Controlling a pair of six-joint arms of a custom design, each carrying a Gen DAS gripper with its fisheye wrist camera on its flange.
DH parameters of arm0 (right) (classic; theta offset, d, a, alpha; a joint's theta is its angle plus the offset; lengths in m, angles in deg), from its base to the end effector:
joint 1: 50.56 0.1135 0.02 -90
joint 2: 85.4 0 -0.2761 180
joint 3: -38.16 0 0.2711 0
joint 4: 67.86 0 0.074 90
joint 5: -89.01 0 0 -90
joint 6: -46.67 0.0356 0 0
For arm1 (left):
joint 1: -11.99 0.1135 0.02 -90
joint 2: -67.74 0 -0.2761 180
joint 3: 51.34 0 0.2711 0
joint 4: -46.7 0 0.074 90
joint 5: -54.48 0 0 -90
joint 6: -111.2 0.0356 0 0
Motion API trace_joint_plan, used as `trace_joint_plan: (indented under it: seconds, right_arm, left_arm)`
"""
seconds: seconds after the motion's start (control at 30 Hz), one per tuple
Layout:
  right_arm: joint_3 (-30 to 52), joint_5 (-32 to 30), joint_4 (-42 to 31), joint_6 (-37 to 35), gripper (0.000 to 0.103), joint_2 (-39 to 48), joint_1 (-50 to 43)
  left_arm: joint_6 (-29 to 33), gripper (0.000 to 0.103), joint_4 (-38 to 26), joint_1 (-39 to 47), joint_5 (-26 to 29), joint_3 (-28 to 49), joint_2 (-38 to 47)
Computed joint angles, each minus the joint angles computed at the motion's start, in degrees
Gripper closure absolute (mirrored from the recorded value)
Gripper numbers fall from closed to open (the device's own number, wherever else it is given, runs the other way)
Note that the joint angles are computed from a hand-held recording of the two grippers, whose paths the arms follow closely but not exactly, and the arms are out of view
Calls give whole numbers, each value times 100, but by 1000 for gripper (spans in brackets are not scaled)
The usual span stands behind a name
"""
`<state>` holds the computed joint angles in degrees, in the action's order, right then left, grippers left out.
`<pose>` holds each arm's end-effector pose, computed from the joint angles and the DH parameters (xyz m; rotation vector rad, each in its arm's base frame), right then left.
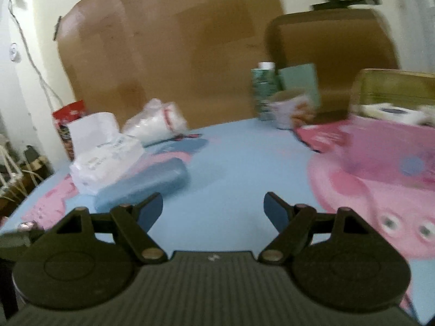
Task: Organize soft objects
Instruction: 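Withdraw the right gripper from the tin toward the blue glasses case, then grasp the blue glasses case with the right gripper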
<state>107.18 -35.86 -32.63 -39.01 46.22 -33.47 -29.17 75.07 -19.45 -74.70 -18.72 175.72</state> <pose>0.3953 0.1428 0.0318 -0.6096 1.9691 0.8536 0.2191 -0.1076 0.0395 -0.6517 2.0735 0.0236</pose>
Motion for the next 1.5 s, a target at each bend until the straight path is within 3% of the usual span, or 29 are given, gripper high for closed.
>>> trace_joint_plan:
  seconds: [0.07, 0.2, 0.27, 0.4, 0.47, 0.57, 0.6, 0.7, 0.73, 0.77, 0.83, 0.93, 1.03, 1.1, 1.2, 1.27, 1.4, 1.5]
  right_arm:
    - [501, -93, -395, 87, 20, 117, 174]
    - [2074, -322, -1836, 120, 21, 601, 551]
    - [2933, -271, -2679, -12, 30, 910, 719]
    - [4219, -337, -4042, -43, 49, 1473, 800]
    - [4332, -461, -4329, -188, 56, 1539, 760]
    - [3774, -875, -4205, -334, 58, 1272, 607]
    - [3439, -1058, -4116, -484, 57, 1107, 531]
    - [2129, -1618, -3591, -1182, 55, 473, 277]
    - [1654, -1749, -3356, -1516, 48, 242, 190]
    - [1231, -1810, -3060, -1794, 33, 43, 129]
    - [341, -1801, -2122, -2334, 18, -275, 53]
    - [-201, -1379, -1687, -3169, 17, -460, 244]
    - [-136, -1000, -1622, -2985, 17, -363, 493]
    - [47, -1027, -1899, -2787, 17, -300, 578]
    - [138, -1045, -2177, -2879, 15, -294, 695]
    - [221, -936, -2396, -3086, 16, -266, 766]
    - [156, -699, -2015, -2925, 19, -221, 805]
    - [19, -788, -1803, -2796, 26, -249, 599]
  left_arm:
    - [-184, 0, 770, 109, 26, -323, 98]
    - [-358, 0, 1263, 209, 2, -532, 169]
    - [-530, 0, 1650, 285, -31, -702, 232]
    - [-613, 1, 3358, 807, 226, -1172, 759]
    - [-579, 6, 3638, 1283, 747, -1221, 826]
    - [-514, 13, 3745, 1789, 1477, -1134, 962]
    - [-458, 13, 3818, 1783, 1450, -1116, 1025]
    - [-212, 13, 3708, 1764, 1557, -1011, 1023]
    - [-147, 12, 3669, 1743, 1582, -974, 1021]
    - [-92, 12, 3568, 1692, 1556, -935, 976]
    - [-45, 11, 3451, 1627, 1619, -857, 929]
    - [-126, 5, 2958, 1454, 1549, -662, 729]
    - [-174, 5, 2685, 1256, 1723, -548, 567]
    - [-195, 9, 2414, 1107, 1759, -455, 470]
    - [-31, 23, 1428, 851, 1533, -113, 237]
    - [142, 43, 854, 727, 1519, 145, 133]
    - [300, 45, 34, 477, 1459, 545, 31]
    - [301, 45, -217, 342, 1442, 780, 81]
